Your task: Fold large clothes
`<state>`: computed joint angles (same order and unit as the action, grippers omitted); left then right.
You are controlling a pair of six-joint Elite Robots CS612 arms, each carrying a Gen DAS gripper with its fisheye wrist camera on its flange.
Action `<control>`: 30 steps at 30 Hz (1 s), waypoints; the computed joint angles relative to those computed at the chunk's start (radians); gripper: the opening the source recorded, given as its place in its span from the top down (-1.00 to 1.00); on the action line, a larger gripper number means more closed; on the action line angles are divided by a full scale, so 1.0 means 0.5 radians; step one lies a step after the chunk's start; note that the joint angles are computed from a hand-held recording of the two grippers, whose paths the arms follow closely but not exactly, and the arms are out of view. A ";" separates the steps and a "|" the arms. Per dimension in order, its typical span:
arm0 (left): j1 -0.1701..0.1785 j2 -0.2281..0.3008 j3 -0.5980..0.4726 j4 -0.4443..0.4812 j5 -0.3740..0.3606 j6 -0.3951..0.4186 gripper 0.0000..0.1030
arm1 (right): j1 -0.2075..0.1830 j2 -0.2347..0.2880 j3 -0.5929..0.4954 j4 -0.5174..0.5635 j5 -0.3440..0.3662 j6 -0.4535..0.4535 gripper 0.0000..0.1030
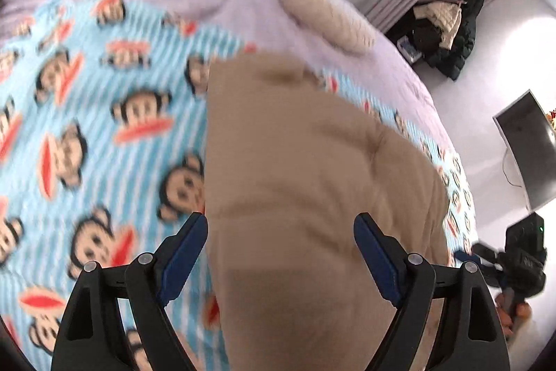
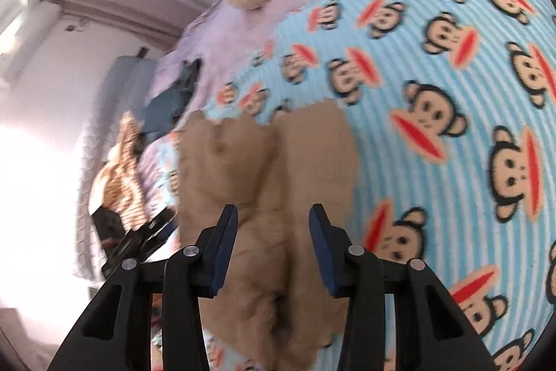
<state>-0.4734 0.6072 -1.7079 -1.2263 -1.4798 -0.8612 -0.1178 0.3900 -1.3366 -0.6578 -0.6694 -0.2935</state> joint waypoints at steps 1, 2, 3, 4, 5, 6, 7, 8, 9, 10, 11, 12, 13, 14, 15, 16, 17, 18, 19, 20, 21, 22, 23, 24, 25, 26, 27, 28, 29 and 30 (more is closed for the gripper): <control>-0.005 -0.023 0.031 -0.011 0.060 0.032 -0.69 | 0.018 -0.001 0.000 0.015 -0.019 -0.004 0.10; -0.006 -0.046 0.067 -0.020 0.094 0.057 -0.69 | 0.038 -0.001 0.006 0.012 -0.059 -0.002 0.10; -0.008 -0.080 0.128 -0.029 0.134 0.101 -0.69 | 0.060 -0.006 0.021 0.013 -0.103 -0.008 0.10; -0.014 -0.111 0.187 -0.041 0.165 0.119 -0.69 | 0.092 -0.014 0.050 0.012 -0.173 -0.015 0.10; -0.021 -0.144 0.255 -0.072 0.176 0.135 -0.69 | 0.097 -0.009 0.049 0.036 -0.224 -0.029 0.10; -0.023 -0.163 0.310 -0.102 0.171 0.167 -0.69 | 0.118 -0.005 0.055 0.025 -0.294 0.005 0.18; -0.026 -0.184 0.359 -0.103 0.178 0.195 -0.69 | 0.135 0.011 0.037 -0.016 -0.380 0.045 0.77; -0.037 -0.203 0.402 -0.083 0.196 0.221 -0.69 | 0.152 0.018 0.022 -0.062 -0.496 0.068 0.94; -0.057 -0.213 0.429 -0.047 0.231 0.249 -0.69 | 0.154 0.038 -0.011 -0.087 -0.541 0.066 0.94; -0.069 -0.225 0.459 -0.031 0.258 0.276 -0.69 | 0.153 0.051 -0.034 -0.097 -0.566 0.083 0.95; -0.085 -0.238 0.496 -0.020 0.283 0.315 -0.69 | 0.148 0.069 -0.073 -0.088 -0.615 0.104 0.95; -0.098 -0.251 0.533 -0.018 0.296 0.350 -0.69 | 0.142 0.091 -0.113 -0.073 -0.666 0.117 0.97; -0.107 -0.260 0.559 -0.011 0.303 0.373 -0.69 | 0.138 0.113 -0.150 -0.069 -0.750 0.123 1.00; -0.122 -0.271 0.586 0.003 0.319 0.398 -0.69 | 0.132 0.136 -0.187 -0.064 -0.791 0.123 1.00; -0.140 -0.282 0.621 0.007 0.340 0.440 -0.69 | 0.120 0.166 -0.228 -0.036 -0.811 0.136 1.00; -0.155 -0.286 0.642 0.005 0.356 0.486 -0.69 | 0.105 0.190 -0.256 0.000 -0.790 0.167 1.00; -0.168 -0.291 0.652 0.013 0.374 0.518 -0.69 | 0.084 0.219 -0.289 0.042 -0.753 0.220 1.00; -0.182 -0.295 0.669 0.022 0.404 0.556 -0.69 | 0.068 0.242 -0.317 0.062 -0.716 0.257 1.00; -0.196 -0.298 0.682 0.035 0.444 0.586 -0.69 | 0.050 0.264 -0.348 0.069 -0.669 0.297 1.00; -0.203 -0.300 0.685 0.043 0.465 0.593 -0.69 | 0.034 0.277 -0.375 0.072 -0.632 0.345 1.00; -0.204 -0.300 0.683 0.046 0.469 0.595 -0.69 | 0.024 0.280 -0.394 0.069 -0.614 0.379 1.00; -0.200 -0.298 0.679 0.048 0.460 0.591 -0.69 | 0.013 0.281 -0.421 0.043 -0.597 0.414 1.00; -0.195 -0.297 0.675 0.048 0.448 0.583 -0.69 | 0.001 0.284 -0.447 0.007 -0.578 0.432 1.00; -0.190 -0.298 0.671 0.053 0.437 0.575 -0.69 | -0.008 0.283 -0.478 -0.048 -0.551 0.441 0.95; -0.187 -0.298 0.669 0.056 0.431 0.571 -0.69 | -0.009 0.276 -0.497 -0.117 -0.524 0.441 0.94; -0.185 -0.297 0.666 0.057 0.425 0.566 -0.69 | -0.014 0.271 -0.516 -0.157 -0.495 0.421 0.94; -0.185 -0.298 0.665 0.059 0.427 0.566 -0.69 | -0.011 0.257 -0.521 -0.205 -0.459 0.387 0.94; -0.187 -0.300 0.669 0.062 0.433 0.568 -0.69 | 0.003 0.233 -0.507 -0.232 -0.440 0.341 0.94; -0.189 -0.304 0.673 0.068 0.441 0.566 -0.69 | 0.015 0.214 -0.487 -0.241 -0.441 0.301 0.94; -0.190 -0.307 0.675 0.075 0.445 0.561 -0.69 | 0.040 0.193 -0.458 -0.270 -0.458 0.261 0.94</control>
